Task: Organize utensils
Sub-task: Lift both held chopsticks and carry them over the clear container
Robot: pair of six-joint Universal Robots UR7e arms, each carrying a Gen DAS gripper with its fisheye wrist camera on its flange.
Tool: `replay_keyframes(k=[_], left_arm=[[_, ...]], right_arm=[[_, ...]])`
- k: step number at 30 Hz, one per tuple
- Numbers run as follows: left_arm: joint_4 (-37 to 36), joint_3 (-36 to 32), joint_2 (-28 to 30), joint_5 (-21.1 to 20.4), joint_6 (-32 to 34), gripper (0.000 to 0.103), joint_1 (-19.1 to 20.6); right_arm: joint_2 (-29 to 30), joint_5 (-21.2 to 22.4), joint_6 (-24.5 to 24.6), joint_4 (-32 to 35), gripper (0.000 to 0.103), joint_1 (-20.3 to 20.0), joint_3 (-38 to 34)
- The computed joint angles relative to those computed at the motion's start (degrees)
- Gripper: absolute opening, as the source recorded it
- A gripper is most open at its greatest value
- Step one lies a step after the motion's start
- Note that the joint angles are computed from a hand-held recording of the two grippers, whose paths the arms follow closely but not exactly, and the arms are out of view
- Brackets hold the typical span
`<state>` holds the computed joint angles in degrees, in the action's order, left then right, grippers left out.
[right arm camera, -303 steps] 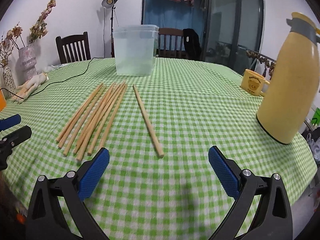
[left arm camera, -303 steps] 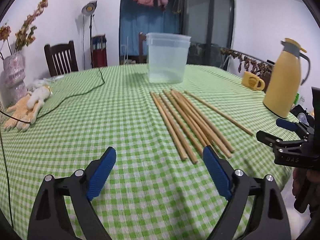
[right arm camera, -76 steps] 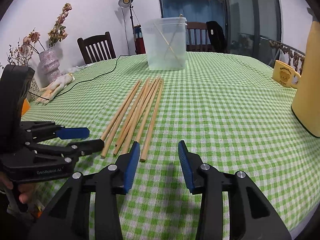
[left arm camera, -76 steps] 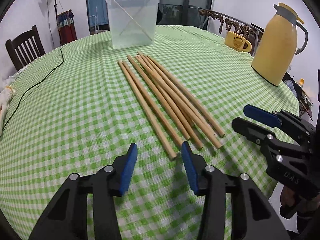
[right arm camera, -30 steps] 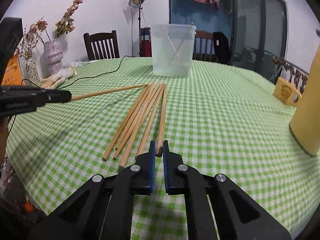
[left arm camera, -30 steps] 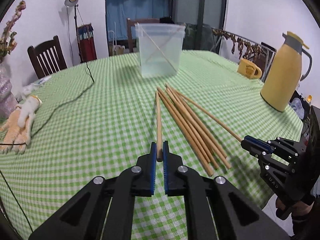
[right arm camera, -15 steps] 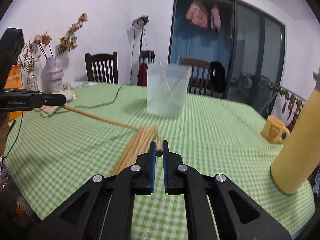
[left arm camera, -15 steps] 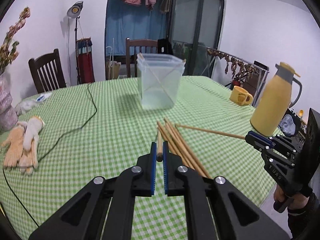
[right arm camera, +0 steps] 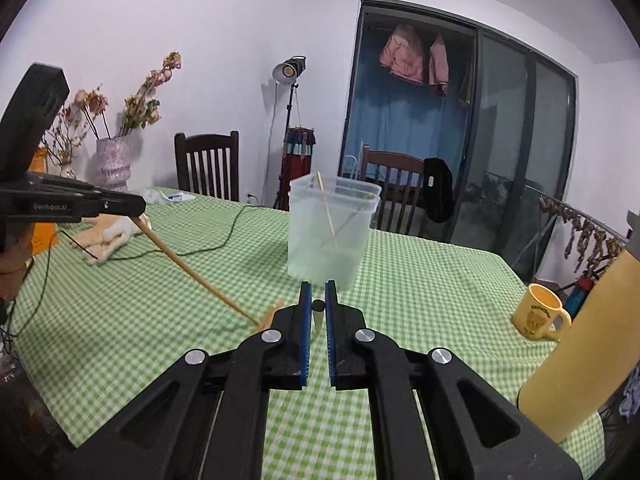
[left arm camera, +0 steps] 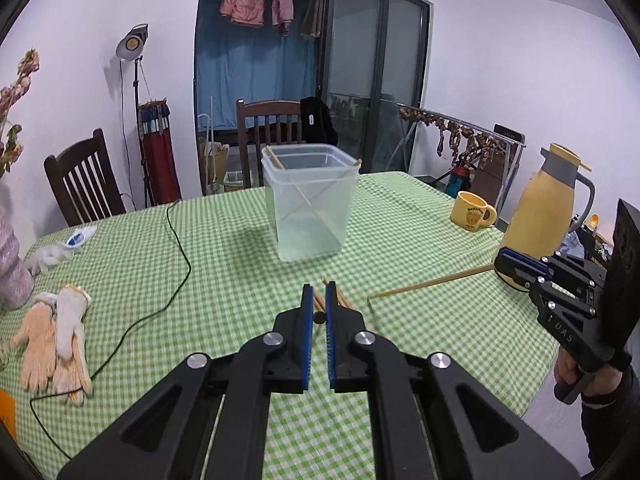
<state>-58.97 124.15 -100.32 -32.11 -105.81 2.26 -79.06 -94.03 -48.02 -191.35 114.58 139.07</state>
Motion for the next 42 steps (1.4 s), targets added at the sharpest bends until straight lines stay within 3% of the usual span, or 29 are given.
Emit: replay_keyframes(k=[10,16,28,37,42], left_arm=[[2.2,-6.1,2.4,5.2,5.7,0.003,3.4],[-1.6,-8.7,3.1,8.2,12.9,0.003,6.7],[-26.3,-14.1,6.0,11.9,44.9,0.003,16.0],[-55.0,-24.2,13.3,15.0,75.9,0.003,22.3],[-68.3,-30.6,17.9,15.5,89.3,0.003,26.4]], right_arm=[[1.6,-0.7,1.8,12.4,0.007,1.8,-8.8],[3.5,-0.6,3.6,16.6,0.007,2.5,-13.8],[9.8,1.7,6.5,26.8,0.007,5.0,-29.7],[18.5,3.2,8.1,31.3,0.007,8.7,-47.0],[24.4,3.2,7.6,33.4,0.007,9.8,-55.7]])
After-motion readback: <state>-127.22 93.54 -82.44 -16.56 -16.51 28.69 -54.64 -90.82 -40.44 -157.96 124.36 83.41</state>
